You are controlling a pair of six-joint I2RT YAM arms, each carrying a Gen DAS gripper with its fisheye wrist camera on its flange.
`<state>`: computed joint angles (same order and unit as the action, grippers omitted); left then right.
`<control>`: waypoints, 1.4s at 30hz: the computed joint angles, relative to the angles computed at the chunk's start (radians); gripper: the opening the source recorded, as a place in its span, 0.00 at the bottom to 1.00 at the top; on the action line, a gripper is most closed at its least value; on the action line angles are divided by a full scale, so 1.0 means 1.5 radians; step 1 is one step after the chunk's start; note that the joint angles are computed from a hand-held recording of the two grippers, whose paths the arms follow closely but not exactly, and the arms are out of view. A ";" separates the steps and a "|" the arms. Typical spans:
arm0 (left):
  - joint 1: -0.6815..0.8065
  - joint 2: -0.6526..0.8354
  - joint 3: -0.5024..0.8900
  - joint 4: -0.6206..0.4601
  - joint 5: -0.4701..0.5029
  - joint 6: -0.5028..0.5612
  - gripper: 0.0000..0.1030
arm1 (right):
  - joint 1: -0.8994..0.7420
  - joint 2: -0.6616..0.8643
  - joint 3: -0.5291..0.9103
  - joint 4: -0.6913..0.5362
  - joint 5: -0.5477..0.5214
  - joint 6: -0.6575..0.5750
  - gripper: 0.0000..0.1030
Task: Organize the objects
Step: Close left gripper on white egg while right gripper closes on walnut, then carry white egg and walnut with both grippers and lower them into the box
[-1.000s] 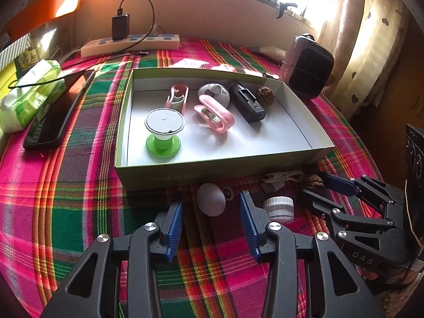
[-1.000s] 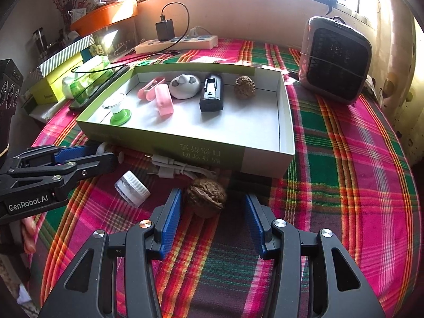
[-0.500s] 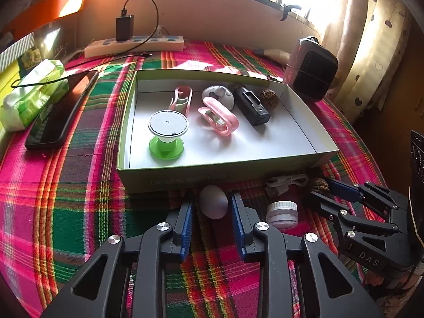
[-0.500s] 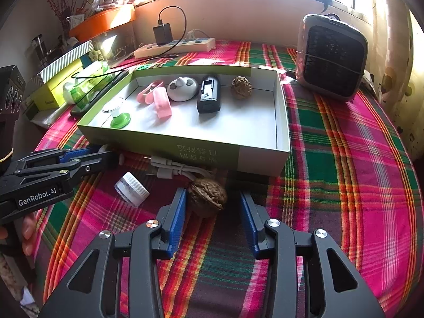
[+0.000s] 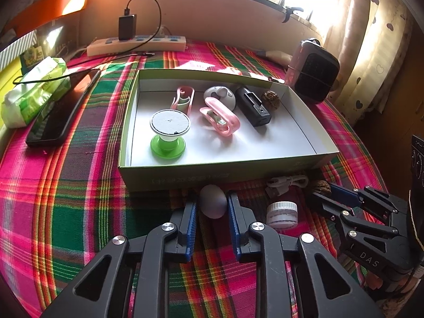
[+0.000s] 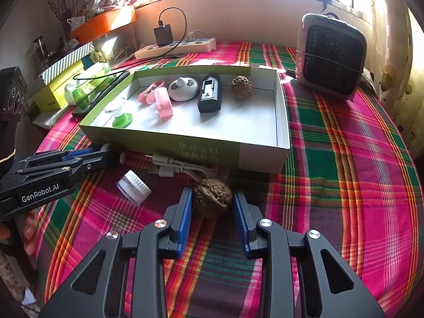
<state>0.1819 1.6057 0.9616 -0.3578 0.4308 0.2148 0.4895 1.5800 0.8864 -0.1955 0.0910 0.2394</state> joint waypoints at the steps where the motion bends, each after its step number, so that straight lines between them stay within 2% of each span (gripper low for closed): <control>1: 0.000 0.000 0.000 0.000 0.000 0.000 0.19 | 0.000 0.000 0.000 0.000 0.000 0.000 0.31; 31: 0.004 -0.048 -0.003 -0.015 0.032 -0.003 0.19 | -0.007 -0.049 -0.013 -0.001 -0.005 0.001 0.31; 42: -0.013 -0.031 0.045 -0.024 0.023 -0.015 0.19 | -0.030 -0.040 0.039 -0.015 -0.001 -0.025 0.31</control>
